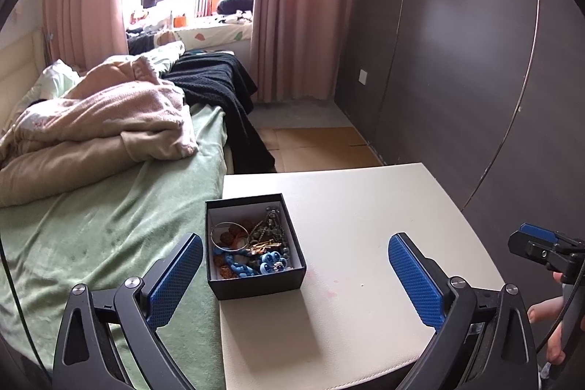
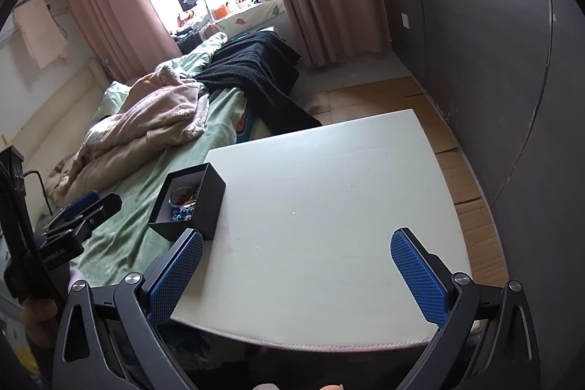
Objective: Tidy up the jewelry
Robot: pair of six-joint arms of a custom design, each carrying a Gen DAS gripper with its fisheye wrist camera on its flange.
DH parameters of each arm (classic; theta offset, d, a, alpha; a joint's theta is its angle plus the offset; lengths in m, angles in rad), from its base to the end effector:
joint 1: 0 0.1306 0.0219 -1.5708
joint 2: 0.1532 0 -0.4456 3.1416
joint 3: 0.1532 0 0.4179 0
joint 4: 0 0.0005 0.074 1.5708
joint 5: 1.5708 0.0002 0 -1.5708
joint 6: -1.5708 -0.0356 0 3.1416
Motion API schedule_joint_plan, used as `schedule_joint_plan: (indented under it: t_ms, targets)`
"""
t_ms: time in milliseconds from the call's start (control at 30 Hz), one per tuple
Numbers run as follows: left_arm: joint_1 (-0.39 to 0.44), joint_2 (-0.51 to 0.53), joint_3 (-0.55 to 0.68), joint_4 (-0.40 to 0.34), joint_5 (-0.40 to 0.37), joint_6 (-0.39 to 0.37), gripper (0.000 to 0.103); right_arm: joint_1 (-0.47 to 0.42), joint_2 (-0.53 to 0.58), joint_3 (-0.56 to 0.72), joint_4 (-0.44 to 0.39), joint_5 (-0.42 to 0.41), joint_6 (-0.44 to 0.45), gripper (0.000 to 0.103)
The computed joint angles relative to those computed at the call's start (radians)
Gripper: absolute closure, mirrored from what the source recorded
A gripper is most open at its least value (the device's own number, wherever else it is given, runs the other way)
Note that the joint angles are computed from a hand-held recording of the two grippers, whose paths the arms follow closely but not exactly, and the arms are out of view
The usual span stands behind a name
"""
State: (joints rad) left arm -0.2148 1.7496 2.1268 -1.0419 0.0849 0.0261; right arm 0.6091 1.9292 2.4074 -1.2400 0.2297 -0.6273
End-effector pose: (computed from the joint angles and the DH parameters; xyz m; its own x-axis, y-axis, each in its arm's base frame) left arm 0.6262 -0.1402 0.6381 -0.6097 0.1064 -0.7855 0.2618 0.9624 -0.0728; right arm 0.5705 0.3875 0.6363 -0.7060 0.2044 -0.6781 -0.0093 0.9547 0.2975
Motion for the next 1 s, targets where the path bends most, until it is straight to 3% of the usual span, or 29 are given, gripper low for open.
schedule_joint_plan:
  t_ms: [633, 1000]
  targets:
    - [-0.010, -0.015, -0.032, 0.063, -0.018, -0.019, 0.001, 0.000, -0.013, -0.025, 0.030, 0.024, -0.006, 0.000]
    - [-0.003, -0.011, -0.028, 0.057, -0.012, 0.000, 0.001, 0.000, -0.021, -0.040, 0.052, 0.021, -0.017, 0.000]
